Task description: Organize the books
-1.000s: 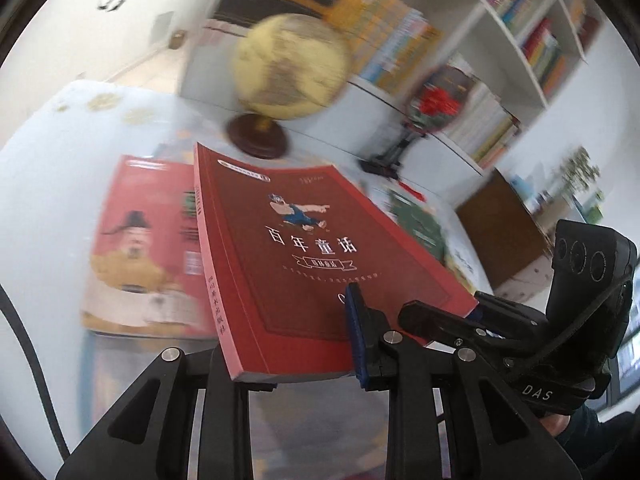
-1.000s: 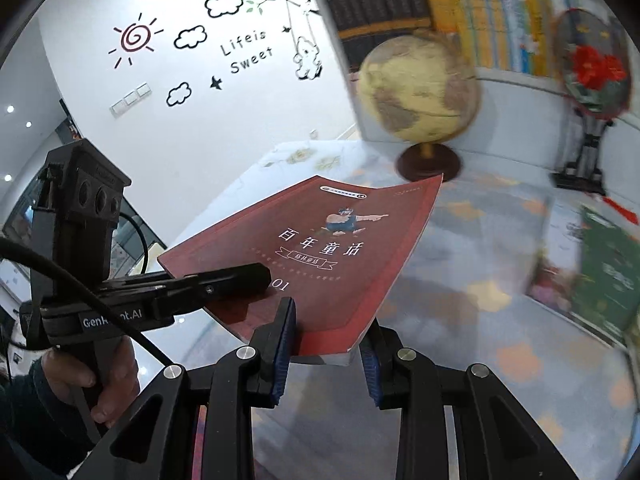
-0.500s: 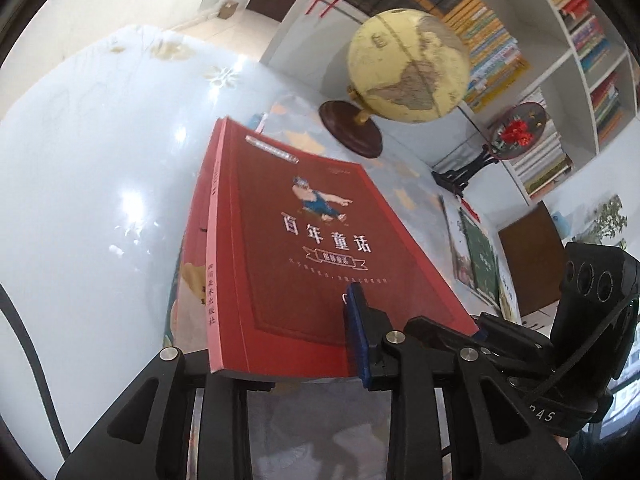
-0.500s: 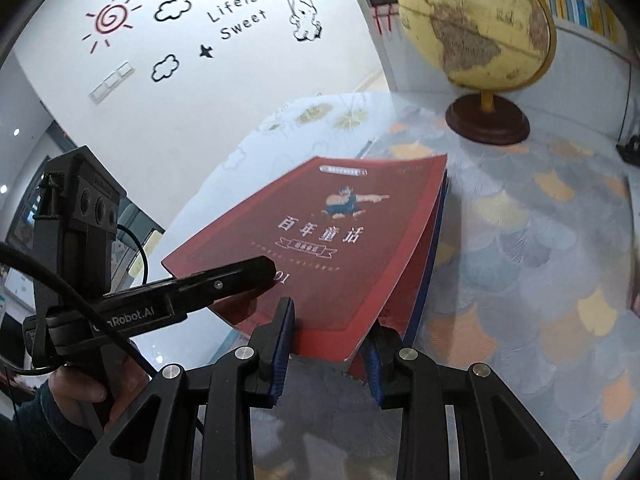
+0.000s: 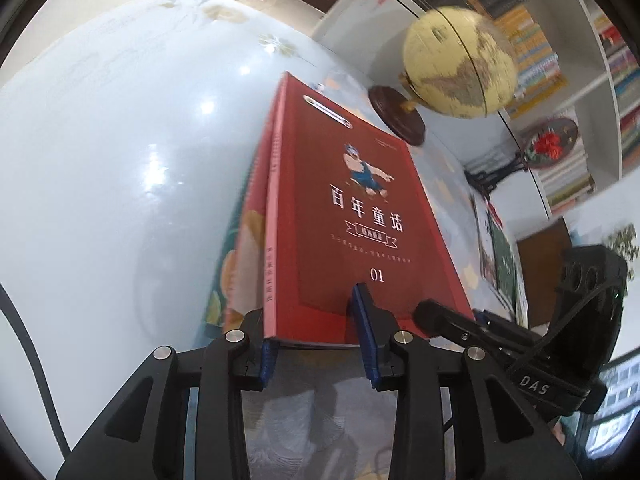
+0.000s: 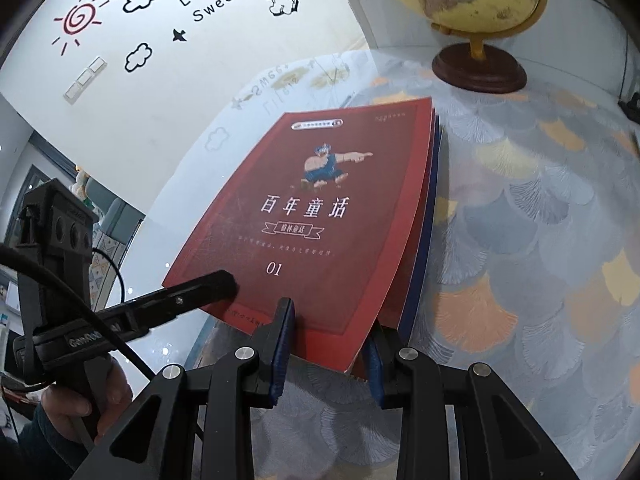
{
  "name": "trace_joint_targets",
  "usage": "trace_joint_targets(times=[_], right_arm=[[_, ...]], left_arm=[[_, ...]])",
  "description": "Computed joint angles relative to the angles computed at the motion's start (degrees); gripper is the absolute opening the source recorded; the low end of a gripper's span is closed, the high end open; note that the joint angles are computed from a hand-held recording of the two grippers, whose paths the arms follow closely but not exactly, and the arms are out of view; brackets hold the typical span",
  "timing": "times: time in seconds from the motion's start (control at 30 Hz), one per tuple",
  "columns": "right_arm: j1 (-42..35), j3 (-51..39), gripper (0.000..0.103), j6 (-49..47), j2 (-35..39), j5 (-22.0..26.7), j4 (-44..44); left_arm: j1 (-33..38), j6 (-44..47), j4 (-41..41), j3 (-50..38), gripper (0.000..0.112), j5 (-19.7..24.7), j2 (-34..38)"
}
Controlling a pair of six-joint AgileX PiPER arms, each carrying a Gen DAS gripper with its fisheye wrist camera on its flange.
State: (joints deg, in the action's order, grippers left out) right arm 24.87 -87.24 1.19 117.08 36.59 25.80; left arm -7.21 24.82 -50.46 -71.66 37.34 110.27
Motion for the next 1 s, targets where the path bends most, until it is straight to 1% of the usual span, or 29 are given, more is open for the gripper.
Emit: trace_joint_targets(times=[0.07, 0.2, 0.3, 0.4, 0.43, 0.53, 0.57, 0.67, 0.77, 0.83, 0.93, 1.0], right_arm=[[0.1, -0.2, 0.031, 0.5, 0.3, -0.1, -0.1], [0.1, -0.7, 0.033, 2.4, 0.9, 1.4, -0.9], [0.4, 0.3, 0.034, 3.4, 0.2, 0.8, -2.4], [0.0, -0.4, 0.041, 2.0, 0.5, 2.1, -0.7], [0.1, -0.5, 0.043, 1.4, 0.5, 2.1, -0.4], [1.3, -0.8, 0.046, 2.9, 0.7, 1.7, -3.8], [1.5, -0.8, 0.050, 2.8, 0.6, 2.0, -4.1], [1.0, 0.9, 0.053, 1.0, -0.9, 3.7, -2.0], [-0.8, 7.2, 0.053, -0.1, -5.2, 4.6, 0.1], [-2.4, 13.5, 0.053, -1.0, -9.6, 4.1, 1.3], [-6.7, 25.3, 0.054, -2.8, -18.7, 2.3, 4.1], [-11.0, 32.8, 0.054, -5.3, -24.9, 2.2, 7.5]], left_arm=[[-0.1, -0.9, 1.1, 0.6, 0.031, -1.0, -0.6], [-0.6, -3.4, 4.7, 1.8, 0.031, -3.1, -2.0], [-0.4, -4.7, 5.8, 3.2, 0.031, -4.4, -3.2], [-1.0, -10.0, 10.8, 4.8, 0.031, -7.2, -4.7], [-0.7, -10.1, 10.5, 5.3, 0.031, -7.3, -5.0], [-0.4, -11.4, 10.6, 6.7, 0.031, -8.0, -5.9], [-0.5, -12.1, 11.2, 7.3, 0.031, -8.1, -6.4], [-1.1, -14.0, 12.4, 9.7, 0.031, -8.9, -9.2], [-2.5, -14.8, 11.9, 11.2, 0.031, -8.9, -11.3], [-4.9, -15.4, 11.1, 11.8, 0.031, -8.6, -12.3], [-9.7, -17.9, 11.3, 11.7, 0.031, -9.0, -12.8], [-15.4, -22.5, 13.7, 10.8, 0.031, -10.1, -12.8]])
